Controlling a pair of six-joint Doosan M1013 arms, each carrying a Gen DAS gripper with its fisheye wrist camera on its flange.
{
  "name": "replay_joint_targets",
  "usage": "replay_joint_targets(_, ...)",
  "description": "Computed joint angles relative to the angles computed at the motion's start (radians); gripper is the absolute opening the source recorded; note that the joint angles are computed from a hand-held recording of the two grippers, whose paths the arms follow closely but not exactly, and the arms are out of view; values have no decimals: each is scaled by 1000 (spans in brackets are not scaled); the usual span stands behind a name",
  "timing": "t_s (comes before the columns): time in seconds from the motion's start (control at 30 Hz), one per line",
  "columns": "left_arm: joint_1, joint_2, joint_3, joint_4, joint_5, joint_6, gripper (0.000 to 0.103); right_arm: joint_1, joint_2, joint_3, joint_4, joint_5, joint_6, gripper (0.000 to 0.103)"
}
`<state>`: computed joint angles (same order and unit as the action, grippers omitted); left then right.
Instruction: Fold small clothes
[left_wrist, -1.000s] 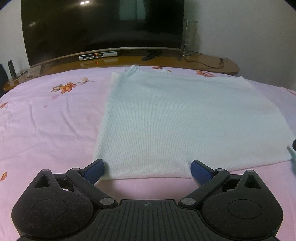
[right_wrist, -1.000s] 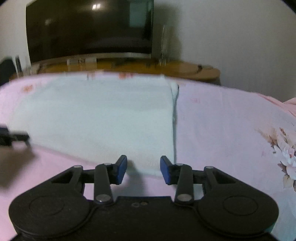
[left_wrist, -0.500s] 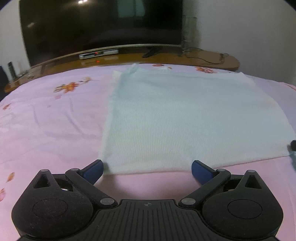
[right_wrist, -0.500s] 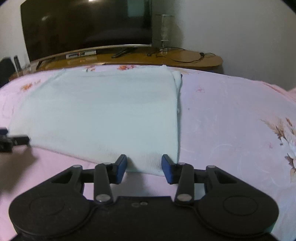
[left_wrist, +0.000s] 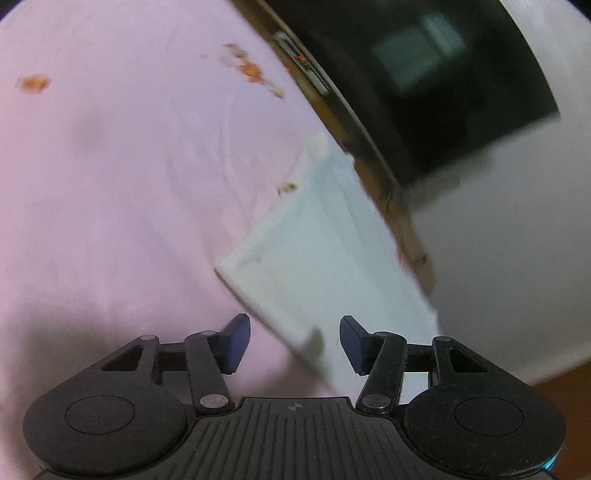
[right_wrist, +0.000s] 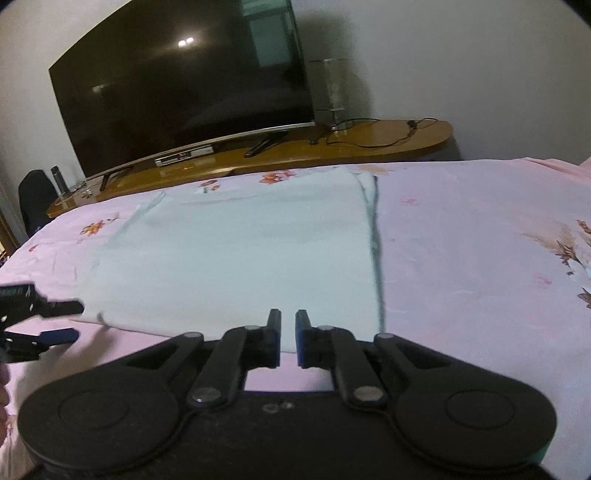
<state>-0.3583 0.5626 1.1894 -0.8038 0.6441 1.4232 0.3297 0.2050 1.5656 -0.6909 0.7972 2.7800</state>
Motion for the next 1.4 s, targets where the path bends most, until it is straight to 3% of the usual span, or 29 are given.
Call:
replay_joint_targets(0.27,-16,20,-3,-44,-78,-31,54,-21,30,-38,40,-52,-25,9)
replay_joint_targets(0.43,-42,42,-26,26,-182,-96,54,-45,57,-65,79,-105,-53,9)
replay_joint_targets(0.57,-39,71,-81,51,-141,-117,53,-66,94,-97,116,-144,-88,9)
replay_joint_targets(0.63,-34,86,-118,101,-85,-143,7,-76,114,-116,161,-160,-124,8)
replay_joint_targets(0.83,-19,77,-89,19,-88,-45,7,-89,161,-158,256,-208,-197,5)
replay_joint_targets(1.0,-15,77,-81,8,-87,-42,7,-102,186,-171,279,-241,-185,5)
replay_joint_targets(1.13,-26,63,-66,50,-126,-47,7,-113,204,-178,333,-213,-212,0)
replay_joint_targets(1.3,-70,46,-130,40,-153,266,7,-132,177,-111,377,-327,-183,0)
replay_joint_targets(1.4,-99,79,-250,56,-33,419,7,-138,162,-90,389,-353,-166,0)
